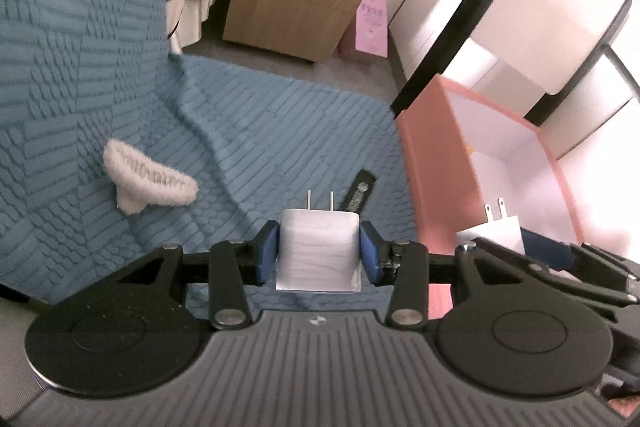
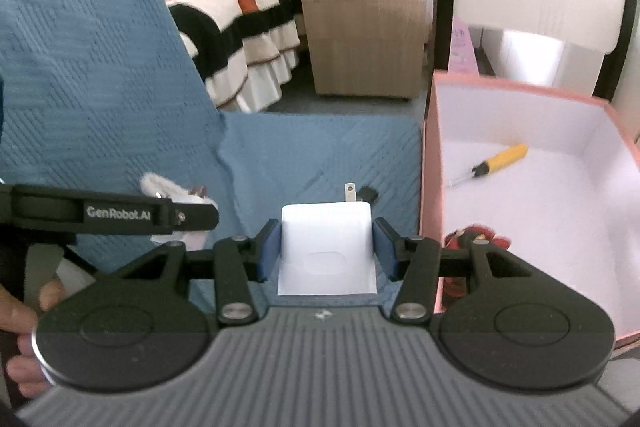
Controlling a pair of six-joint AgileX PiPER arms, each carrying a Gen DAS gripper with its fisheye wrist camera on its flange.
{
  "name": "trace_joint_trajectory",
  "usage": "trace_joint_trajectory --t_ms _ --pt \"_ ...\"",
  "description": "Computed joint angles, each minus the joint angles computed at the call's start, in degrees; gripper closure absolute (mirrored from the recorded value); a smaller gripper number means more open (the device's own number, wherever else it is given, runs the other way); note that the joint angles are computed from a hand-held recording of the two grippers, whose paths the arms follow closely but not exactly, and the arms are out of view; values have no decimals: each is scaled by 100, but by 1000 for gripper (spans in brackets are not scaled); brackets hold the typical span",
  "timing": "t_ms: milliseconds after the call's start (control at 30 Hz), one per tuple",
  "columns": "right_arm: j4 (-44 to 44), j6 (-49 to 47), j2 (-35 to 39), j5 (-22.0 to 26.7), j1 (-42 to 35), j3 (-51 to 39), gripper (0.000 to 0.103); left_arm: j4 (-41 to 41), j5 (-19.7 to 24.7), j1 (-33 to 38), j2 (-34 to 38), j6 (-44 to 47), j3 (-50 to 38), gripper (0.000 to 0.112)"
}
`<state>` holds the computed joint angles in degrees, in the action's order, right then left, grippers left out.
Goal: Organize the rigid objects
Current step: 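Carry the charger with the right tool while the left tool carries the adapter over the pink box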
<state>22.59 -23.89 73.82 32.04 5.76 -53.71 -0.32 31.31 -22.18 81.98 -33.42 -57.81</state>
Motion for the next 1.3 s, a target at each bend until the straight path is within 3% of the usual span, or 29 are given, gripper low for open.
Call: trace_joint_trajectory --t_ms 333,700,1000,1300 --pt "781 -810 -297 926 -929 -766 50 593 979 -600 -59 -776 -1161 63" --pt "1949 -2205 -138 2016 -2531 -1571 50 1269 1742 -1475 756 -1601 -3170 63" --pt "2596 -2920 293 2475 -3650 -2028 50 1555 2421 -2105 2149 -1703 -5302 63" --pt "2743 -3406 903 2466 -4418 -2069 50 1161 3314 -2407 4118 -1290 -7823 63"
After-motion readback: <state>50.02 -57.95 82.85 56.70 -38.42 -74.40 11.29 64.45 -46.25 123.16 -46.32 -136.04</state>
